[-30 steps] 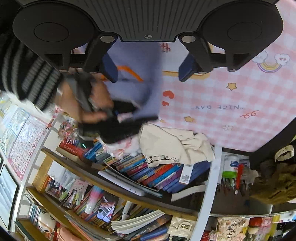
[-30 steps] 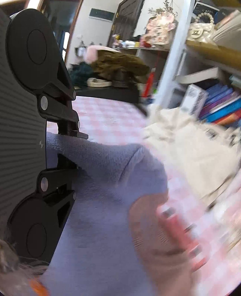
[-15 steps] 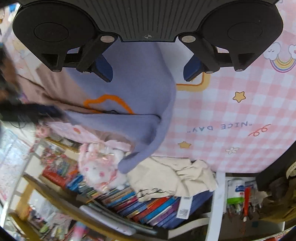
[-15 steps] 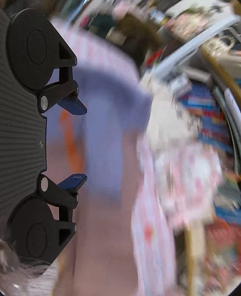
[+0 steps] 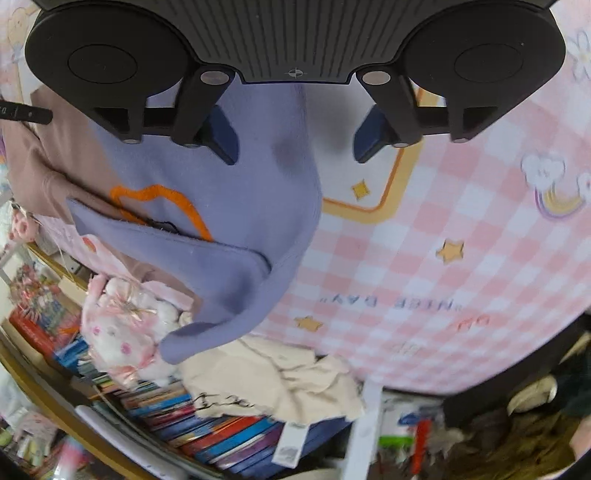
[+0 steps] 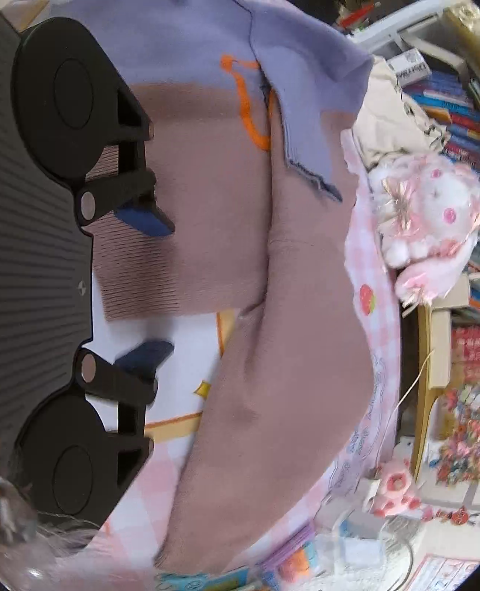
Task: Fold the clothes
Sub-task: 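Lift the sweater with both grippers and shake it open over the mat, then lay the sweater flat on the mat and open both grippers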
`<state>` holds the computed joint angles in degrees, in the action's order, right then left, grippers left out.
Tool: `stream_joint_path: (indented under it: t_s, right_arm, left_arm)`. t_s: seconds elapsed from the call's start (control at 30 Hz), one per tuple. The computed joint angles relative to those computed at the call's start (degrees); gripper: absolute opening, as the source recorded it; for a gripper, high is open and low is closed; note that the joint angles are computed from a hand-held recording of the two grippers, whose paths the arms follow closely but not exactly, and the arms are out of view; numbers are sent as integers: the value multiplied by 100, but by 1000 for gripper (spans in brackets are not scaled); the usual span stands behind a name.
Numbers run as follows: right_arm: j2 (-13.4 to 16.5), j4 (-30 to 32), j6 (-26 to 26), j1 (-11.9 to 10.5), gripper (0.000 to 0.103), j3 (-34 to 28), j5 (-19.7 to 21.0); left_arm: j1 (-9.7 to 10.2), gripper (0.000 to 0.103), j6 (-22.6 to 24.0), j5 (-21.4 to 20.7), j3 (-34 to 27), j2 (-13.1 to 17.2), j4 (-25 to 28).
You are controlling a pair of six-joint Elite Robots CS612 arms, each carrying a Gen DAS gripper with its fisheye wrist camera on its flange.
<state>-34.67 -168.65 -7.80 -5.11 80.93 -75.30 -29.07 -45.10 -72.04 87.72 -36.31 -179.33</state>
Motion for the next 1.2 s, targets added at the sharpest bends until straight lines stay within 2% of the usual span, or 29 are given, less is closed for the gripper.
stream_joint_path:
  t_s: [0.03,0.07,0.1,0.13,0.17,0.23,0.3,0.4,0.47,0.53,0.63,0.7,0.8,0.9,1.0,1.07,1.1,1.2]
  right_arm:
    - [13,85,-66,-11,12,-50,131]
    - [27,172,-134,-22,10,-100,261]
    - [57,319,-100,-33,10,-200,371]
    - [124,453,68,-46,9,-384,506]
    - [202,578,263,-59,9,-590,648]
    - [284,394,749,-49,9,-891,779]
    - [177,-72,984,-68,9,-869,1019]
    - [-319,-744,738,-102,9,-148,1382]
    - [-704,-776,504,-128,9,563,1475]
    - [-987,-278,377,-101,9,1140,1312]
    - [-1106,196,446,20,9,1636,848]
    - [-1125,97,658,117,9,1839,595]
    - [-1150,-195,782,306,10,2017,89]
    - [-1130,-348,550,513,10,1998,-448]
    - [-1084,-383,479,596,11,1916,-755]
    - [-1060,-411,463,626,21,1872,-913]
    - [-1051,-485,461,619,31,1876,-942]
    - [-1016,-668,552,585,37,1847,-953]
  left_arm:
    - [-3,47,-32,-14,-18,8,62]
    - [8,26,-115,-89,-32,23,71]
    - [39,13,-277,-257,-42,49,-9]
    - [70,12,-454,-415,-55,83,-116]
    - [103,4,-642,-558,-81,126,-253]
    - [148,4,-709,-623,-112,156,-553]
    - [181,4,-650,-601,-131,158,-866]
    - [254,4,-445,-653,-35,85,-1452]
    - [323,4,-214,-708,192,-68,-1710]
    - [388,4,185,-831,425,-213,-1546]
    - [475,4,847,-1130,668,-350,-947]
    - [502,5,1253,-1255,751,-383,-531]
    - [432,9,1792,-780,842,-381,-535]
    - [408,9,2205,-610,763,-322,-568]
    - [409,11,2293,-574,713,-309,-546]
    - [418,16,2153,-556,738,-316,-569]
    - [431,16,2068,-592,749,-317,-570]
    - [453,16,1839,-640,772,-325,-585]
